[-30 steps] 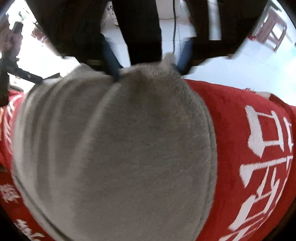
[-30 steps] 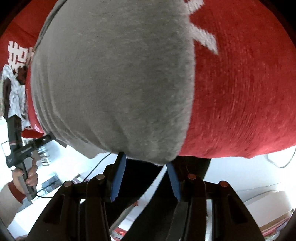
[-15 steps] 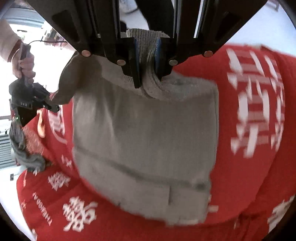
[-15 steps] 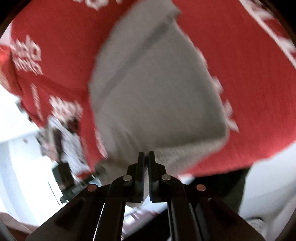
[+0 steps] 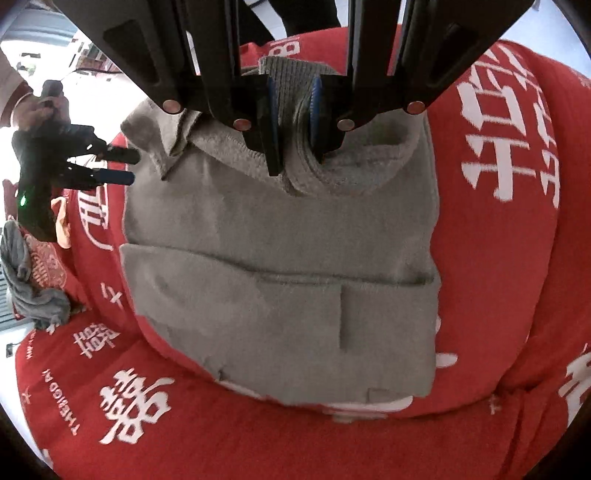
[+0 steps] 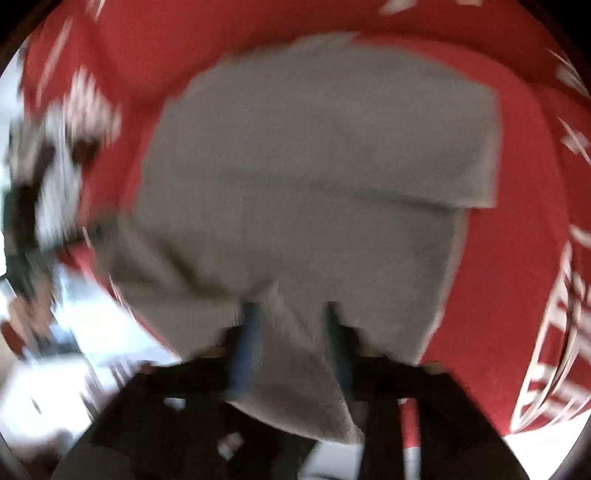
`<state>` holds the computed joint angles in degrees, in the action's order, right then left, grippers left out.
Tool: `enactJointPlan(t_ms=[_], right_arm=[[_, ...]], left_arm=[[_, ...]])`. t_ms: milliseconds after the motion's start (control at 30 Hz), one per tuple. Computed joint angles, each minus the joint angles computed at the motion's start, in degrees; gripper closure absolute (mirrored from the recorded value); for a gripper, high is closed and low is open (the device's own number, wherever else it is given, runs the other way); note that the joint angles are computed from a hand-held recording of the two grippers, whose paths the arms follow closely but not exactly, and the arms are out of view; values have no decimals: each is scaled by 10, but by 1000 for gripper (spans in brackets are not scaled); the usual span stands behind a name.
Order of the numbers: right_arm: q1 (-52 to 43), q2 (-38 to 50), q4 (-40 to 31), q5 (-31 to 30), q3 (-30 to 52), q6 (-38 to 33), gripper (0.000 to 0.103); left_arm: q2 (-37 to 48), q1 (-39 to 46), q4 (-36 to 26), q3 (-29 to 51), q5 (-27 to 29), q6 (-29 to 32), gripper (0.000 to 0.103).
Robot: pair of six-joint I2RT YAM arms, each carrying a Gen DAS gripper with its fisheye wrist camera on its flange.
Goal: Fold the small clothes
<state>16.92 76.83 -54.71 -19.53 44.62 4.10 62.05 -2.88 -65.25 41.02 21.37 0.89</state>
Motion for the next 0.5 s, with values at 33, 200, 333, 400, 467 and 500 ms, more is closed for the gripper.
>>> enactJointPlan(t_ms=[33,200,333,400,467,500], right_arm=[[23,7,14,14,-7,5,51],[94,31,71,24,-43,60,63],[174,2,58,111,-44,89,96],[204,-41,20,162,-18,103,96],[190,-70,-14,189,14,108,96],[166,-85,-34,201,43,102,96]], left_arm=[[2,4,-3,-2,-2,1,88],[-1,36,-37,-1,-5,22,88],[-14,46,-78,16,1,29,88],[-20,62,-112,41,14,45,88],[-18,76,-140,71,23,57,88],[-14,82,-149,89,26,62,88]])
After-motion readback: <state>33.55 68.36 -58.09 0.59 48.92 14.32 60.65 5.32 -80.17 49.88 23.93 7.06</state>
